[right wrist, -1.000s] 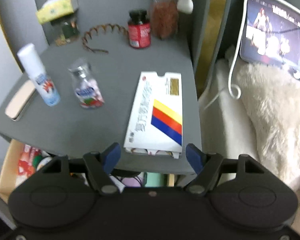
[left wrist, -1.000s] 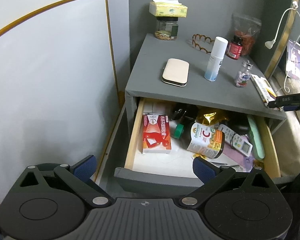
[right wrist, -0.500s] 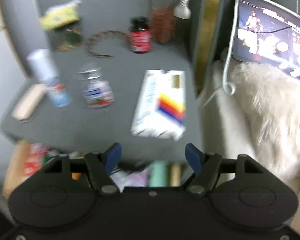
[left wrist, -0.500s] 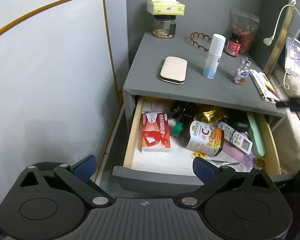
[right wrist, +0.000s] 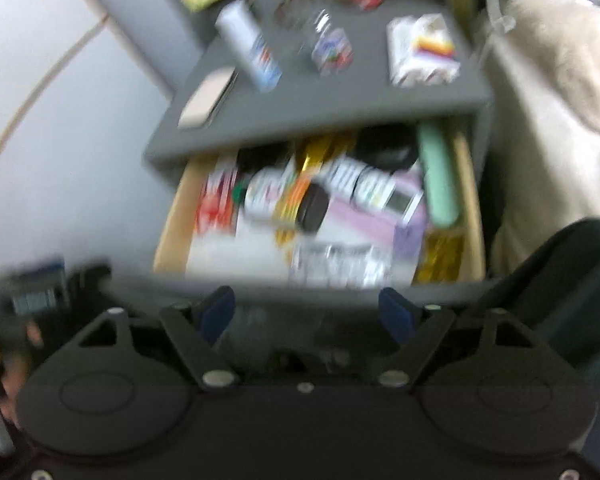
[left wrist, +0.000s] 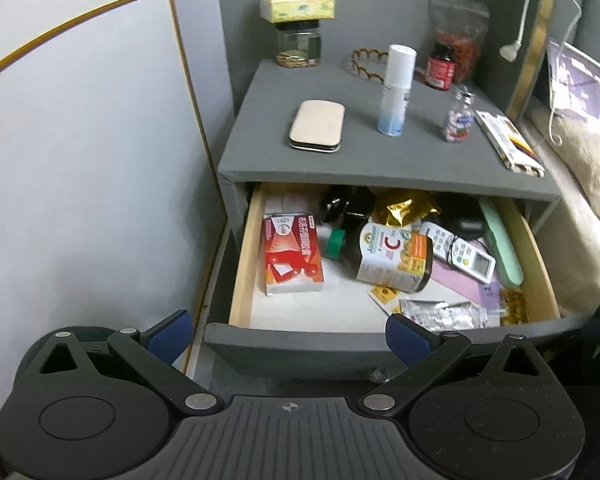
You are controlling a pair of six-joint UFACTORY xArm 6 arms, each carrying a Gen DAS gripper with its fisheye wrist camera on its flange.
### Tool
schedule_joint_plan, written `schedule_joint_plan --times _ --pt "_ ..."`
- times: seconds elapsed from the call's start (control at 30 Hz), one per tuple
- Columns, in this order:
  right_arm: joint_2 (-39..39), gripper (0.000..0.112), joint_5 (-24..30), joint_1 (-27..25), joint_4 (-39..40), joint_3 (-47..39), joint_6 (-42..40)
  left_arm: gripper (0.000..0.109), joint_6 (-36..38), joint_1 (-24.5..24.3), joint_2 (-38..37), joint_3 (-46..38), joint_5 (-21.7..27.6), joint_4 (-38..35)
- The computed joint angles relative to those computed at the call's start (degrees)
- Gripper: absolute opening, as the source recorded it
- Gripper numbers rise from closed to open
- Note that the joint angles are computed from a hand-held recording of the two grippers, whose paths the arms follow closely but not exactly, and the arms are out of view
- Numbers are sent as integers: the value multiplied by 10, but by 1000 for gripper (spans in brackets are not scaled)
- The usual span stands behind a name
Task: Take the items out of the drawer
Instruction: 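Withdraw the right tool while moving the left tool to the drawer front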
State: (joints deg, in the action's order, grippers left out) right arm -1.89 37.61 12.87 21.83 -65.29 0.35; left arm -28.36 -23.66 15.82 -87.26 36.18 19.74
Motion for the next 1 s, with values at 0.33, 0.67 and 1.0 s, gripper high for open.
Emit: schedule_joint_plan --times 0.33,0.67,1.0 --pt "15 71 -14 19 -16 -22 10 101 32 -8 6 5 5 -19" --pt "12 71 -15 -8 -121 -24 81 99 20 -35 33 -7 25 -7" --pt "12 70 -8 -3 -117 -24 63 96 44 -40 68 -65 69 -33"
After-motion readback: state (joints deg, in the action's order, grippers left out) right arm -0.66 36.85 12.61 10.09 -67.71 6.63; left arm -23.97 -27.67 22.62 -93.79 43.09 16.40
